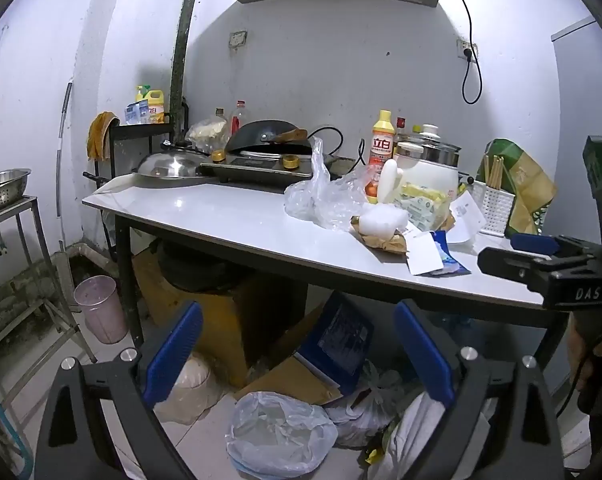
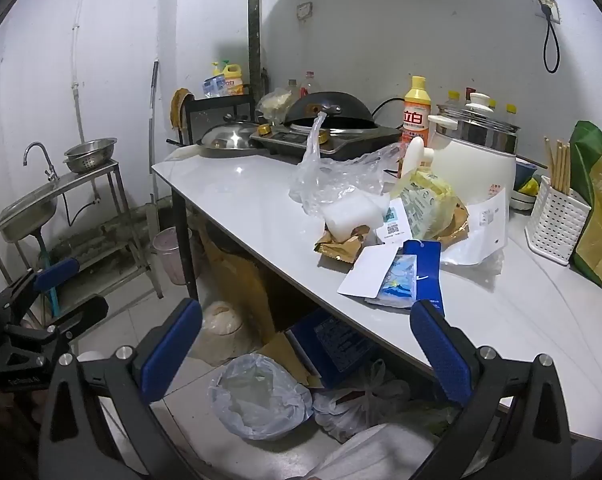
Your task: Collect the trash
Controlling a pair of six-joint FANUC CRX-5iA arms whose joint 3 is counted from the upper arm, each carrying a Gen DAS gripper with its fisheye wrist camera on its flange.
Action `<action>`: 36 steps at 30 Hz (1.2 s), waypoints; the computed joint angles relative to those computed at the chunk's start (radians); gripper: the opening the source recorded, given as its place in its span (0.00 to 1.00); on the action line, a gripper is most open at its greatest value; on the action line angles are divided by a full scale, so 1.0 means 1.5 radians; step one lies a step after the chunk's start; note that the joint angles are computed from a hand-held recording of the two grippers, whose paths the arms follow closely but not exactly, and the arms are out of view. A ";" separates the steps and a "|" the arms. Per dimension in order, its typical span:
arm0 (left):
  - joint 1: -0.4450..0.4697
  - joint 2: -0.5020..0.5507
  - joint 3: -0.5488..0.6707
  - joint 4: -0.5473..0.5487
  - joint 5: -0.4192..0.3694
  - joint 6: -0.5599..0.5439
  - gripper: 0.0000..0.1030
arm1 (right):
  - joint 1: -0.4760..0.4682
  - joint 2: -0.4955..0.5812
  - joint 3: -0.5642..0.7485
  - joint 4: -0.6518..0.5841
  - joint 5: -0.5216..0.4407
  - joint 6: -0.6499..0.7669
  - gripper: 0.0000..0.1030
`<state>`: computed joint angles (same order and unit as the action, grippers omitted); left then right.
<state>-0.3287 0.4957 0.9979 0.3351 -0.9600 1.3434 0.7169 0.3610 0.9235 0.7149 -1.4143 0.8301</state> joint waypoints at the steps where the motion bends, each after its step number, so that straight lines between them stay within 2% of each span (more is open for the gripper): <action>1: 0.000 0.000 0.001 0.000 -0.001 0.000 0.93 | 0.001 0.002 0.002 0.001 -0.001 0.000 1.00; 21: 0.001 -0.003 -0.005 0.002 0.005 -0.005 0.93 | 0.002 0.007 0.009 0.002 -0.003 0.002 1.00; 24: -0.003 0.014 0.033 -0.008 -0.012 0.007 0.93 | 0.002 0.003 0.002 0.002 0.000 0.000 1.00; 36: 0.001 0.013 0.030 -0.003 -0.012 0.003 0.93 | 0.002 0.006 0.008 0.001 -0.002 0.003 1.00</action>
